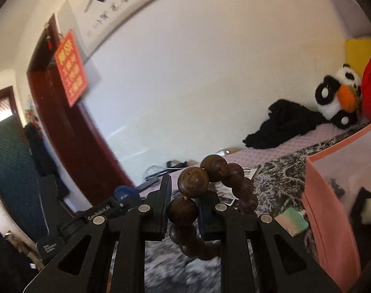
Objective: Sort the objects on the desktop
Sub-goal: 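Carry the figurine and bead bracelet over the pink box with both tools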
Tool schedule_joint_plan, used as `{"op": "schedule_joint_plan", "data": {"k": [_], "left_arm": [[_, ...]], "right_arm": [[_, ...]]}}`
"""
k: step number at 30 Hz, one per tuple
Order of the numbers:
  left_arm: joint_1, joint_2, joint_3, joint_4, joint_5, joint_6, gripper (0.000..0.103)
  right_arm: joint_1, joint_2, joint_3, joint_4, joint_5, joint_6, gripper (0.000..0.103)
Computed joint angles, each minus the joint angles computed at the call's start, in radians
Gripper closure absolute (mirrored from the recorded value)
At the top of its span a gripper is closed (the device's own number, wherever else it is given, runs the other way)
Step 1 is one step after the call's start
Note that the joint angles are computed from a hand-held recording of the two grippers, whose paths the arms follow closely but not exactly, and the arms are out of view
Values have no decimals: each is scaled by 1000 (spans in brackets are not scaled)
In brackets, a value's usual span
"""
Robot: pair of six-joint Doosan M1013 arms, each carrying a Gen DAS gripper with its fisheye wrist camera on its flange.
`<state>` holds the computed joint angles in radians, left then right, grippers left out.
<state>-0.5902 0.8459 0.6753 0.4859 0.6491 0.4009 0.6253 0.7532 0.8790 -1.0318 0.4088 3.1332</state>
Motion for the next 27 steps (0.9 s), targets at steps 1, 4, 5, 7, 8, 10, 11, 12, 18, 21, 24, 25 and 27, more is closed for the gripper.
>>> {"op": "schedule_joint_plan", "data": {"k": [1,4,5,7,8,10,11,12,18,21,24,25,27], "left_arm": [[-10,-40,56,35,-20,-31,49],[-41,-127,163,116,-38,-99,49],[-51,-151,192,133,-46,-112,49],[-73,-190,236,173,-52,-130,49],[-84,-207,254,196,-54,-139,49],[-111,-237,286,242,-60,-150,49],[-125,-251,300,263,-62,-155,49],[-138,-260,308,275,-63,-152,49],[-209,-278,303,287,-81,-87,49],[-239,-262,264,253,-92,-13,48],[-268,-226,194,175,-101,104,48],[-276,-211,166,143,-102,148,48],[-288,-176,101,65,-96,241,48]], "right_arm": [[10,-24,28,-28,1,22,84],[47,-104,121,-136,17,109,84],[60,-129,151,-174,26,140,84],[84,-175,208,-253,47,207,84],[99,-200,240,-299,63,243,84],[127,-247,298,-379,103,304,84],[139,-268,323,-411,124,329,84],[151,-288,347,-442,145,352,84],[214,-409,491,-583,306,466,84],[233,-464,558,-624,390,507,84],[235,-511,613,-641,460,537,84],[233,-528,633,-644,483,546,84],[223,-560,670,-644,526,562,84]]}}
